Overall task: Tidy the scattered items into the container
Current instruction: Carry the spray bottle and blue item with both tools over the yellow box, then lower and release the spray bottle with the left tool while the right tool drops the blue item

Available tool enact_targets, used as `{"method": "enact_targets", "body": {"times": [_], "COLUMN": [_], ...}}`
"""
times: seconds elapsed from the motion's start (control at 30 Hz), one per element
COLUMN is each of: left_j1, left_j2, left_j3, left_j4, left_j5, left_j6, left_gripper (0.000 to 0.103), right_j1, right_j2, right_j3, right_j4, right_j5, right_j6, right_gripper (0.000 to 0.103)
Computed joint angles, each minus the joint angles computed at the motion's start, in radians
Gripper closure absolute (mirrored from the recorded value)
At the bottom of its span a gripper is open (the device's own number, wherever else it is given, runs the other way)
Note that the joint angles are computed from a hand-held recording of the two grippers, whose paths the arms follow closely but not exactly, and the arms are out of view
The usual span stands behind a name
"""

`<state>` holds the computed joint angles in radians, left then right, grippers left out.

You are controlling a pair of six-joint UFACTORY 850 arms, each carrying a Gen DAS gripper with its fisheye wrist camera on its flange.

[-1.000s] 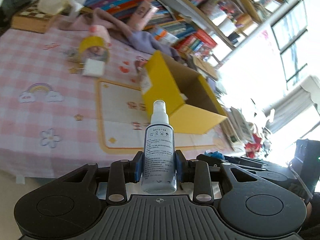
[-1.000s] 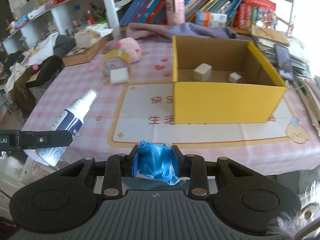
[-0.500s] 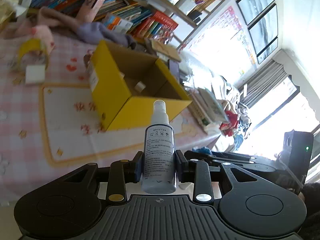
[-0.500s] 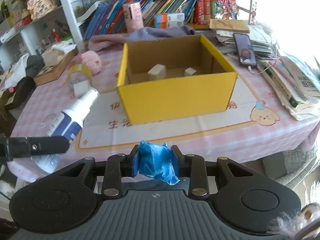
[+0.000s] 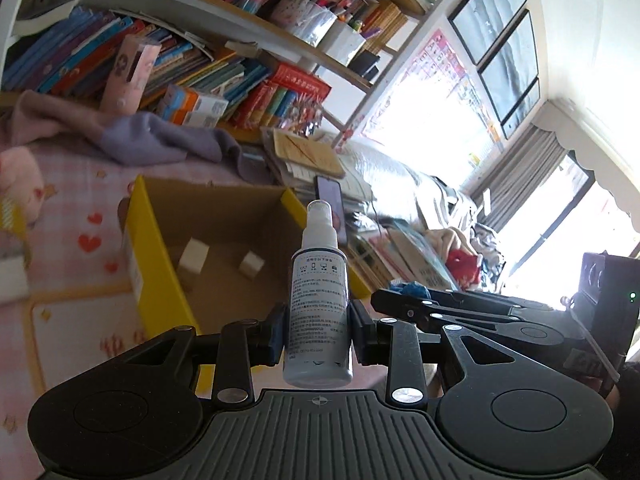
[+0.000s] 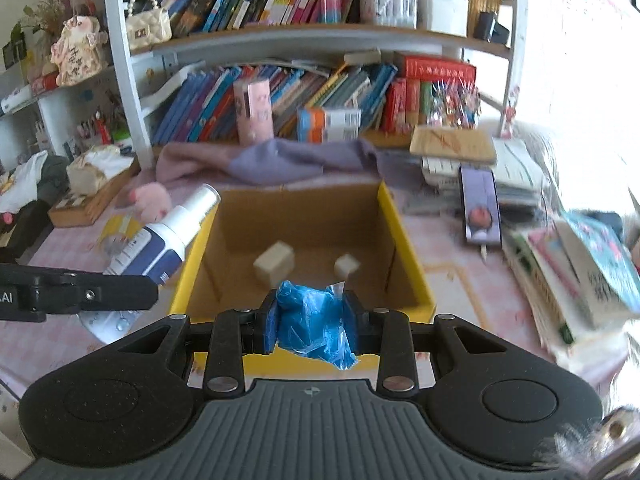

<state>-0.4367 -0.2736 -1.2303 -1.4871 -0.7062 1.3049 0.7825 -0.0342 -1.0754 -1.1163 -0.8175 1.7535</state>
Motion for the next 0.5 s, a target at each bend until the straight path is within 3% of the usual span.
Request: {"method": "enact_targets", "body": {"times": [0.13, 0.33, 0.5], "left_j1": [-0.040, -0.095, -0.141], "left_j2": [-0.063, -0.168, -0.247], "left_j3": [-0.083, -0.201, -0.277], "left_j4": [0.035, 0.241, 0.489], "left_j5": [0.088, 0.203, 0.286], "left_j6": [-0.027, -0.217, -0.440], "left_gripper": [0.072, 0.072, 0.072], "right_j1": [-0.084, -0.209, -0.303], "right_j2": [-0.011, -0.073, -0.167], "right_j3": [0.006, -0.004, -0.054], "right_j4": [-0.018, 0.034, 0.270], "right_j5": [0.073, 0.228, 0.363], "right_j6": [-0.093, -0.360, -0.731], "right_gripper": [0.073, 0.073, 0.073]}}
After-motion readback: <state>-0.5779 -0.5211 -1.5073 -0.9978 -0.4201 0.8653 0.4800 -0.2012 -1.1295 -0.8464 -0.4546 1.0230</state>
